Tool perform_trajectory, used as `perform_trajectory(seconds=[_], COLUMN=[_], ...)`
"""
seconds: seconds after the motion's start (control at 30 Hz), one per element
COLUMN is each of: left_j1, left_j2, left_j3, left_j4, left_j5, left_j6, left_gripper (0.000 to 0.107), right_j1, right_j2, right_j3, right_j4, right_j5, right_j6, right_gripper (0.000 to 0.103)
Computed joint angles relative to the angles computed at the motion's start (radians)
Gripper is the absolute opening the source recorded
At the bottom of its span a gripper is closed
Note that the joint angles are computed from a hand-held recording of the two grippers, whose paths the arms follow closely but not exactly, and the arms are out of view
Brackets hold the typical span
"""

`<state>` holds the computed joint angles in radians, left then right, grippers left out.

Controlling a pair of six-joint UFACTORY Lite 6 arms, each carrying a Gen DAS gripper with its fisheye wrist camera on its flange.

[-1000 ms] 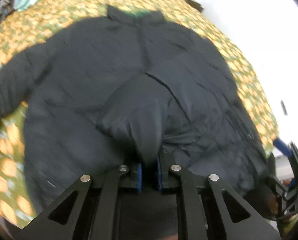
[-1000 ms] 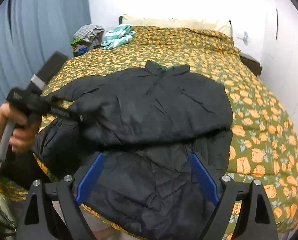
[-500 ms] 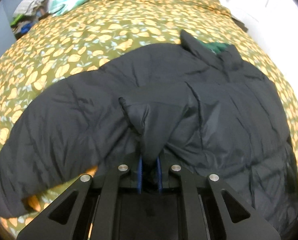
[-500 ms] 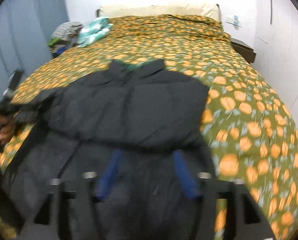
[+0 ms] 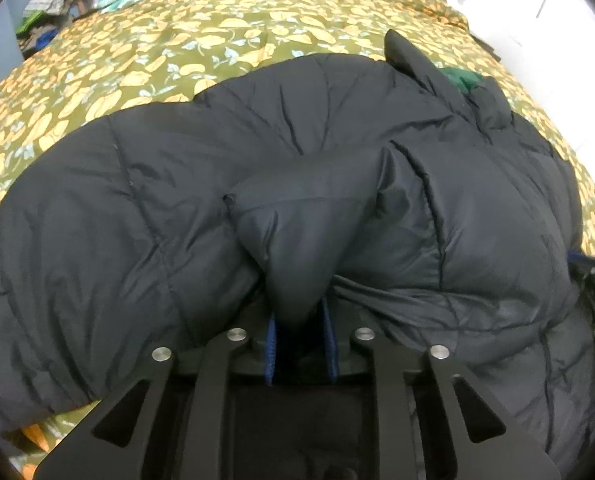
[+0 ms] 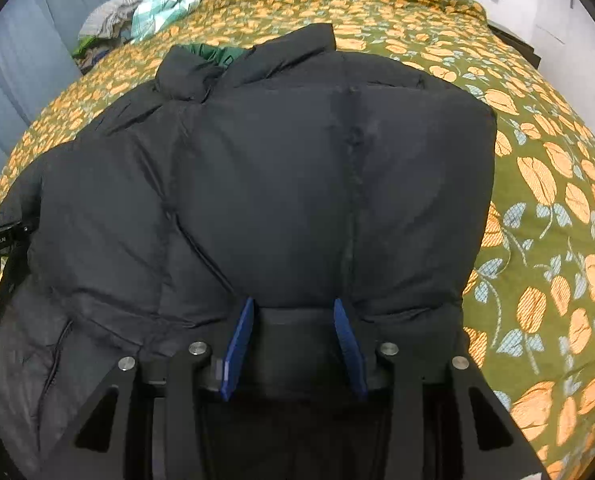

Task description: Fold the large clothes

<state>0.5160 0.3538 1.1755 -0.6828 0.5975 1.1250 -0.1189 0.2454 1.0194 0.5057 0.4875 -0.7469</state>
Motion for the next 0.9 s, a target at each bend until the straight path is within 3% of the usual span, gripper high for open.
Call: perform_trajectory(seconds=[0.13, 0.33, 0.43, 0.6, 0.9], left_j1=[0.04, 0.063, 0.065, 0.065, 0.069], left_j2=[0.033, 0.043, 0.048, 0.06, 0.034], left_j3=[0.024, 0.004, -0.009, -0.009, -0.055], left_j4=[-0.061, -0.13, -0.16, -0.183, -0.236], left_j5=[0.049, 0.06, 0.049, 0.042, 0.017], left_j6=[0.052, 0.104, 0.137, 0.16, 0.219], left_gripper=[0.028, 0.029, 0.029, 0.03, 0.03], right_j1=[0.005, 0.022, 0.027, 0.036, -0.073], right_j2=[0.011, 0.374, 0.516, 0.481, -0.079], right_j3=[0.14, 0.574, 0.681, 0.627, 0.063], right_j4=[-0.009, -0.023, -0.083, -0.085, 0.121], right_j5=[0.003, 0.012, 0.058, 0.022, 0.108], right_j6=[0.017, 0.181, 0.265, 0.258, -0.106], right_gripper=[0.042, 0.042, 0.042, 0.043, 0.043])
